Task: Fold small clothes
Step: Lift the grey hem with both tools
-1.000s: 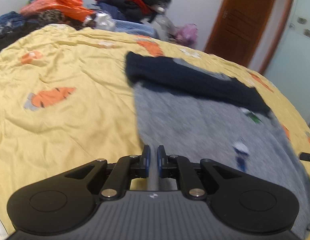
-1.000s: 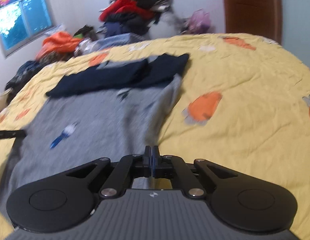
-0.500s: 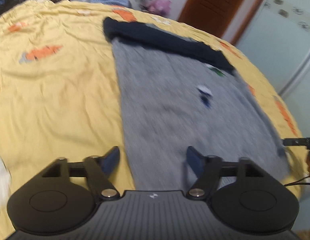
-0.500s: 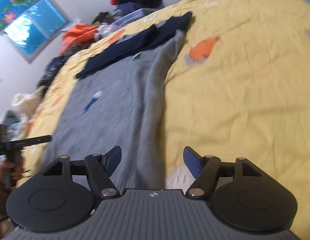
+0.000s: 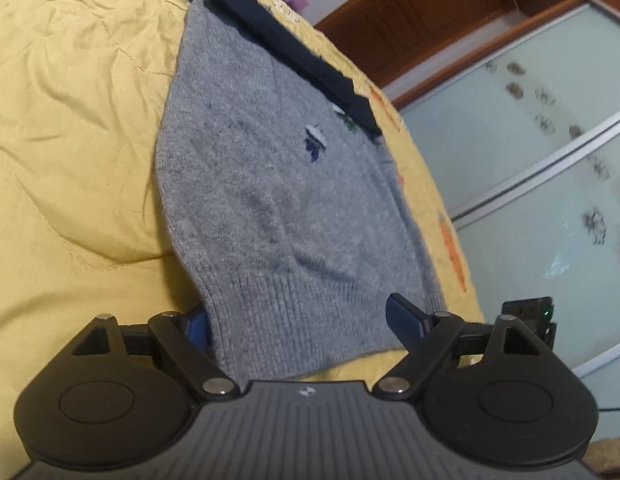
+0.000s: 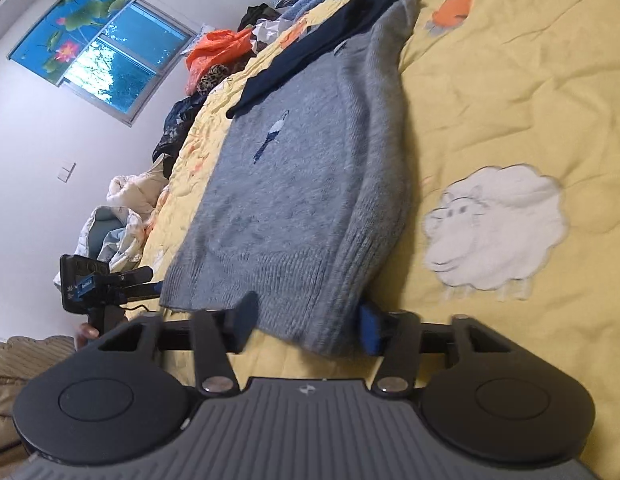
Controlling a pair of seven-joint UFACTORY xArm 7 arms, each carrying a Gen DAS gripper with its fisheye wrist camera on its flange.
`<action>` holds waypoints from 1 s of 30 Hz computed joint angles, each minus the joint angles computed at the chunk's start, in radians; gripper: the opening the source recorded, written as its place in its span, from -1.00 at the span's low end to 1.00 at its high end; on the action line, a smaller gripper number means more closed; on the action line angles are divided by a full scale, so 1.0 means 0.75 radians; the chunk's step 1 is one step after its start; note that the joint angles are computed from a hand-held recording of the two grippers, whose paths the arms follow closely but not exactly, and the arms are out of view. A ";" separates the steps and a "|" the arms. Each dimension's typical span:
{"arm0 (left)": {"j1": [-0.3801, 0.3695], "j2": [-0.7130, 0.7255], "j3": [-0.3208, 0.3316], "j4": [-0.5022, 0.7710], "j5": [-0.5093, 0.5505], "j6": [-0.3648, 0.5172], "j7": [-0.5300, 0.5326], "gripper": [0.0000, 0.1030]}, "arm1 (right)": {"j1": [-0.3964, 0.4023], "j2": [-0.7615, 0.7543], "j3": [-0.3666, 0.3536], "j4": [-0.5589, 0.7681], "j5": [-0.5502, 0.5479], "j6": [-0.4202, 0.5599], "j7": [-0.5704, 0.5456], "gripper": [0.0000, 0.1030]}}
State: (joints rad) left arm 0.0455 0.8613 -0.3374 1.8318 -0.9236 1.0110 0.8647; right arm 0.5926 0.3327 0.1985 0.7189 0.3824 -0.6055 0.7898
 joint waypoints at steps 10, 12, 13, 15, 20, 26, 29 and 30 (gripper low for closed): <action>-0.100 -0.052 0.018 -0.060 0.105 -0.186 0.054 -0.75 | 0.331 0.008 -0.220 0.194 0.579 0.150 -0.543 -0.60; -0.087 -0.116 -0.012 -0.139 0.087 -0.261 0.143 -0.78 | 0.367 -0.017 -0.236 0.218 0.686 0.144 -0.673 -0.61; -0.073 -0.146 -0.030 -0.172 0.062 -0.289 0.192 -0.79 | 0.377 -0.026 -0.241 0.236 0.726 0.142 -0.736 -0.61; -0.061 -0.210 -0.053 -0.226 0.010 -0.354 0.274 -0.81 | 0.395 -0.047 -0.248 0.278 0.801 0.122 -0.864 -0.61; 0.000 -0.327 -0.091 -0.266 -0.213 -0.386 0.448 -0.83 | 0.343 -0.115 -0.190 0.299 0.785 -0.019 -0.949 -0.64; -0.049 -0.356 -0.033 -0.222 -0.350 -0.402 0.515 -0.83 | 0.224 -0.138 -0.094 0.267 0.699 -0.106 -0.858 -0.64; -0.102 -0.274 0.026 -0.133 -0.247 -0.376 0.348 -0.83 | 0.143 -0.114 -0.041 0.251 0.631 -0.105 -0.763 -0.64; -0.105 -0.242 0.034 -0.097 -0.203 -0.333 0.288 -0.83 | 0.126 -0.108 -0.030 0.251 0.625 -0.097 -0.753 -0.64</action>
State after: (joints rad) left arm -0.0334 0.6798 -0.3120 1.7590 -1.0759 0.7614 1.0806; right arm 0.6868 0.2518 0.1762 0.9068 0.8515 -0.6783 0.2249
